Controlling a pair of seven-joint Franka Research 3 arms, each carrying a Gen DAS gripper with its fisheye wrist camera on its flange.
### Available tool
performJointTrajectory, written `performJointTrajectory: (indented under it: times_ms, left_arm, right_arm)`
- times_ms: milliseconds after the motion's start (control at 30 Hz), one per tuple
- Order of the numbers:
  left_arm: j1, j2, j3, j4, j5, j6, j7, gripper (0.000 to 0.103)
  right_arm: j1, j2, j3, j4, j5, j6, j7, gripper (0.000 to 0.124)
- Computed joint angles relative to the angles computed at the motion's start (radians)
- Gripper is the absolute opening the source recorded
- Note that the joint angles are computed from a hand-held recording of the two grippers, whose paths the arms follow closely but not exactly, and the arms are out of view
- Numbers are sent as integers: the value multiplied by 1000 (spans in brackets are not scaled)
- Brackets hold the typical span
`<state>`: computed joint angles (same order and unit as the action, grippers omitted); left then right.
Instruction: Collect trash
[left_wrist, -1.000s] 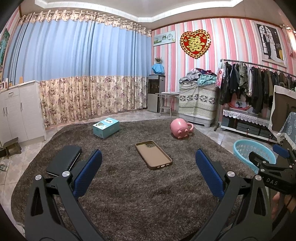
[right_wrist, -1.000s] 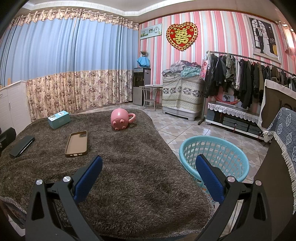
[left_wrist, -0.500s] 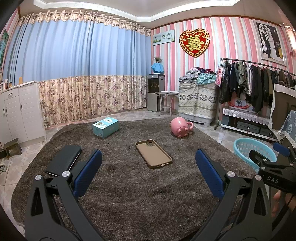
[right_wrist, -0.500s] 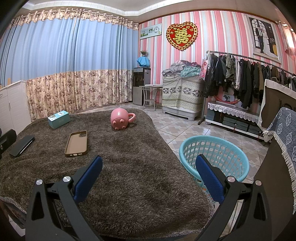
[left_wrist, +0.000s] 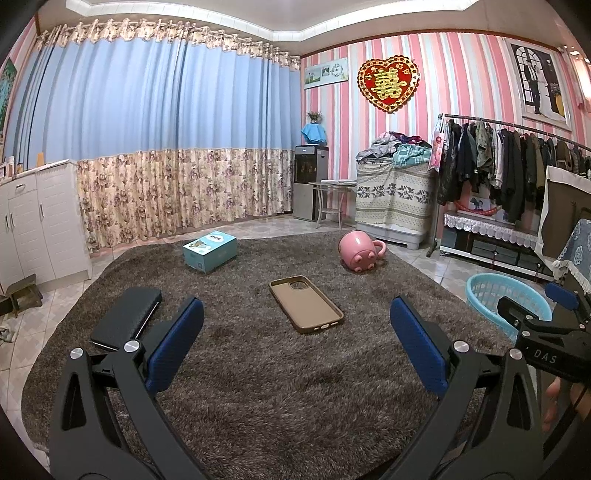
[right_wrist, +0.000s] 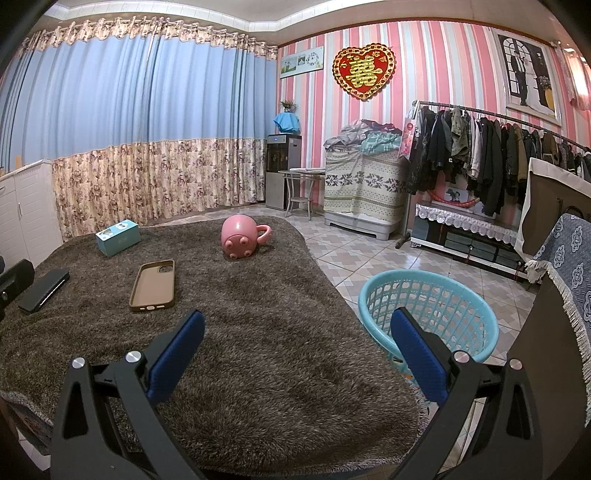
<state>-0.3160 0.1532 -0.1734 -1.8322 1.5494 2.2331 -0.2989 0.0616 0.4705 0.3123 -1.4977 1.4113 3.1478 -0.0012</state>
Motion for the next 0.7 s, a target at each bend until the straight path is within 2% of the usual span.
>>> performJointTrajectory:
  times_ms: [367,600,700]
  left_arm:
    - [-2,4,1,6,-2,-1,4,98]
    - [-6,17,4,12,7,-4,-13,98]
    - [-7,16,6,11,7,-4,-9,98]
  right_arm:
    - [-1,3,-6,3,-31,-7,28,99]
    - [-11,-3,6,6,-16,-9,2,99]
    - [-19,-9,22,5,39,-7,-61,99]
